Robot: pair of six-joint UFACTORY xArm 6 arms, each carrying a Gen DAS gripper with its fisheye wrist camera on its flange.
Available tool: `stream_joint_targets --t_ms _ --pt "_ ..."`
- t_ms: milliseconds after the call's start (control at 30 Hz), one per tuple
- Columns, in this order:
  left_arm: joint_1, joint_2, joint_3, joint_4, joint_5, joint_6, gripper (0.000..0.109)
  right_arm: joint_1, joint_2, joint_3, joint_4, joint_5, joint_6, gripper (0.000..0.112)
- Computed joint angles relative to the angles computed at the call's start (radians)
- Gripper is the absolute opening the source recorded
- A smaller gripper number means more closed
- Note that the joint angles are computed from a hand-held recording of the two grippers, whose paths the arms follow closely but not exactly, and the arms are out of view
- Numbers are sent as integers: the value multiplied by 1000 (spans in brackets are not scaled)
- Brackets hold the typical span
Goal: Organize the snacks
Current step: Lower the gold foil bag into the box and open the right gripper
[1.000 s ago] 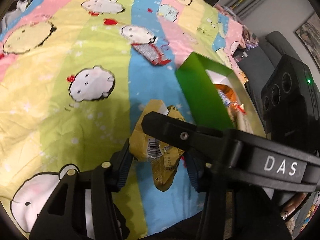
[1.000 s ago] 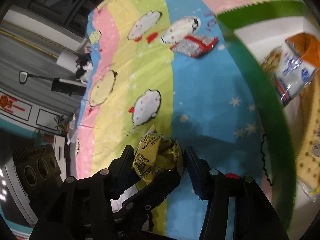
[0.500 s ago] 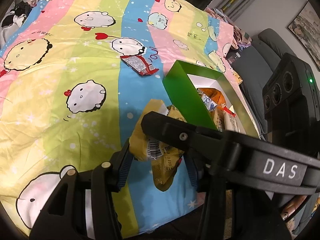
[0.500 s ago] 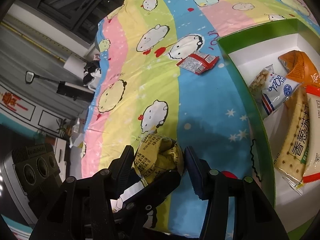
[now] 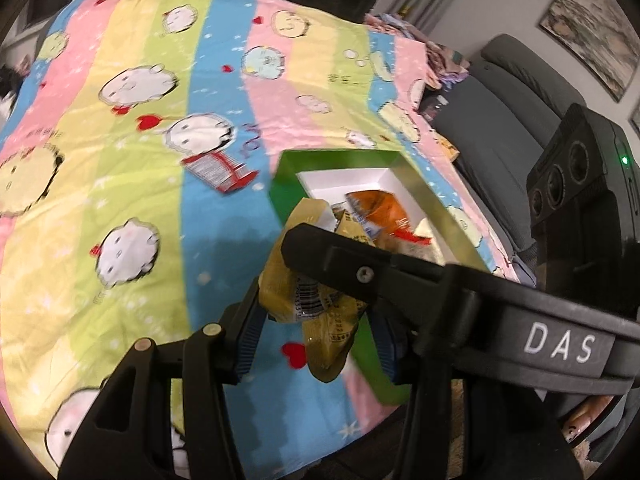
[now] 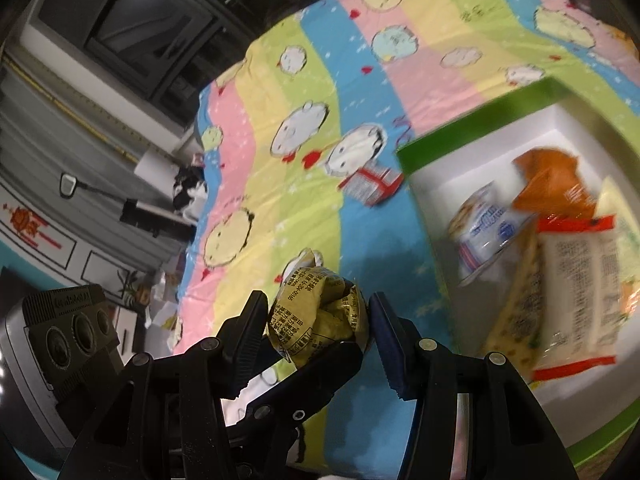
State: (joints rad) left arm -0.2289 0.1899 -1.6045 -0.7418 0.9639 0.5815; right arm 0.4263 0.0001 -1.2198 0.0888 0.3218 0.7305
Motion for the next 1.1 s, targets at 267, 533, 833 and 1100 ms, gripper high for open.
stream_joint_targets --t_ms 267,533,833,1100 --pt "-63 81 -138 -4 27 18 47 -65 -83 60 -117 -14 110 55" --pt "-119 187 -290 29 89 17 46 -135 -148 152 -164 -60 185 55" --pt "-154 299 -410 52 159 3 46 -185 -162 226 -144 -95 222 55" --pt "-173 355 -466 84 178 -24 47 -207 -150 254 -84 -115 210 55"
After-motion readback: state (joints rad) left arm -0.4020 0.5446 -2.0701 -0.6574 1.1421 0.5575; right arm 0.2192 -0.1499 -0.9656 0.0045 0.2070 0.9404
